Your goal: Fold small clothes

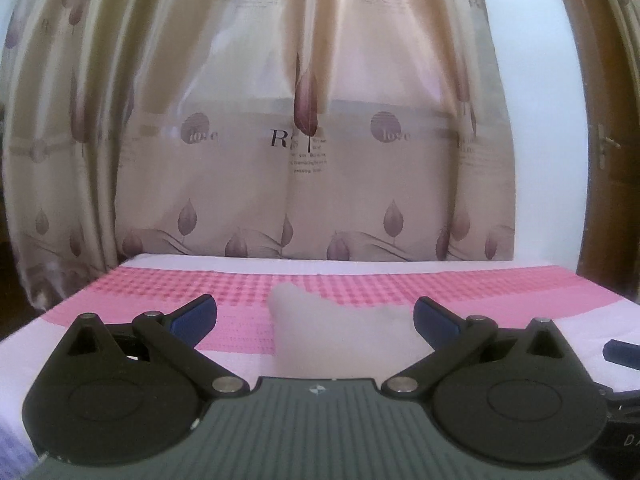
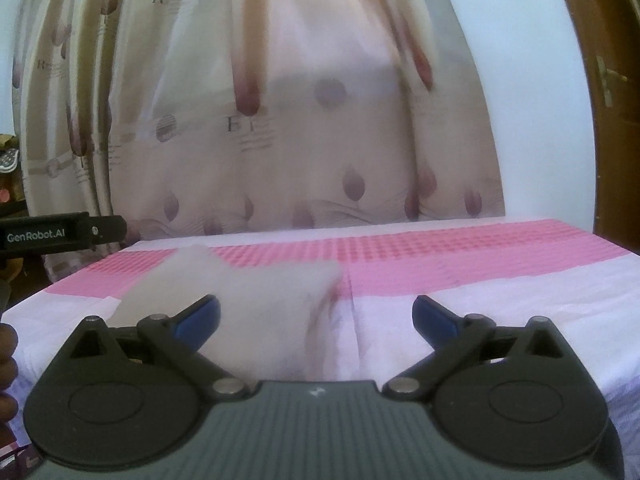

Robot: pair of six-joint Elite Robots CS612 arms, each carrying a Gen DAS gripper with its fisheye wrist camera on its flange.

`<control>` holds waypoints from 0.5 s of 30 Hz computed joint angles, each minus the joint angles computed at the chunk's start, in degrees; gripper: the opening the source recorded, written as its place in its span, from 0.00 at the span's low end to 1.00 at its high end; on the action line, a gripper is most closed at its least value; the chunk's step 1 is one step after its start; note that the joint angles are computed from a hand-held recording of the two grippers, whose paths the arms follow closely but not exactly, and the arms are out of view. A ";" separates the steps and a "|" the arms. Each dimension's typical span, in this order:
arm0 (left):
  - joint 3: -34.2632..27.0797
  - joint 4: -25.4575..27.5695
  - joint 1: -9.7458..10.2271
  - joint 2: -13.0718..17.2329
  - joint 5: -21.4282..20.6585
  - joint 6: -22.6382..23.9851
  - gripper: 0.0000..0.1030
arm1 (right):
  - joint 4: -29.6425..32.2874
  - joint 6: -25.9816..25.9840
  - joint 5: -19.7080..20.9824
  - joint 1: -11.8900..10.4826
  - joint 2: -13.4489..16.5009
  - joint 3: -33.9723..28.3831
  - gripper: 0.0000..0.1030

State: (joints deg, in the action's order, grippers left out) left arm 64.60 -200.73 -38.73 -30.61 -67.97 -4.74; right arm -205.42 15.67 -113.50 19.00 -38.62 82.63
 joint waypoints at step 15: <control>1.44 0.31 0.41 -0.50 -1.06 -1.27 1.00 | 1.10 -1.26 -0.34 0.30 0.03 -0.22 1.00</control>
State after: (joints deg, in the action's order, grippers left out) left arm 66.04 -200.43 -38.31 -31.11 -69.03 -6.01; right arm -204.33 14.41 -113.84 19.30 -38.59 82.41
